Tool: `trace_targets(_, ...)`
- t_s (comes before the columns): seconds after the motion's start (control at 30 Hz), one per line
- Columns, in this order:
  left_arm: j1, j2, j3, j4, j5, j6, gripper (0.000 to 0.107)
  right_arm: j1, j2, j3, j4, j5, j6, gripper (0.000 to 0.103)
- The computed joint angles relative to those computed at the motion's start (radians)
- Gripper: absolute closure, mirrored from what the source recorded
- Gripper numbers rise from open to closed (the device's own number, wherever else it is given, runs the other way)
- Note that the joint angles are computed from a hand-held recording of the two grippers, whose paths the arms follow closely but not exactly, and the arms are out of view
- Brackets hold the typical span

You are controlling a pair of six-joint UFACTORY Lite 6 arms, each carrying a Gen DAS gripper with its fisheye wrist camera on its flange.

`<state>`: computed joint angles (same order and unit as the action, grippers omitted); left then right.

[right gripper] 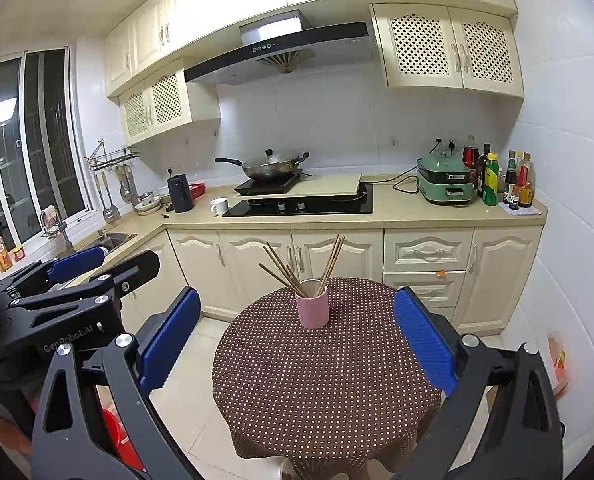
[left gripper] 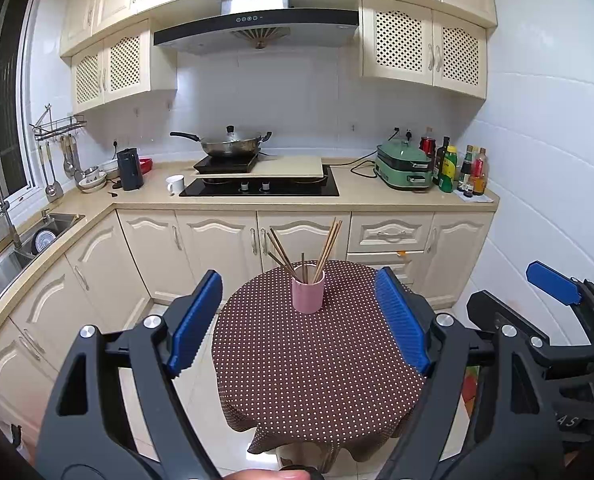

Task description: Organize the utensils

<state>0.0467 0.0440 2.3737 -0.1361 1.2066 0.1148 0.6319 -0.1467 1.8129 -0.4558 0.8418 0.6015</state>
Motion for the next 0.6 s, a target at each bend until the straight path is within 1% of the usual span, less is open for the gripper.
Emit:
trace_targets(0.3, -0.007, 0.002, -0.028, 0.015, -0.01, -0.019, 0.029, -0.016, 0.015, -0.008, 0.016, -0.009, -0.005, 0.009)
trace_targets(0.6, -0.016, 0.029, 0.02, 0.034, 0.014, -0.031, 0.029, -0.01, 0.022, 0.012, 0.026, 0.006, -0.011, 0.009)
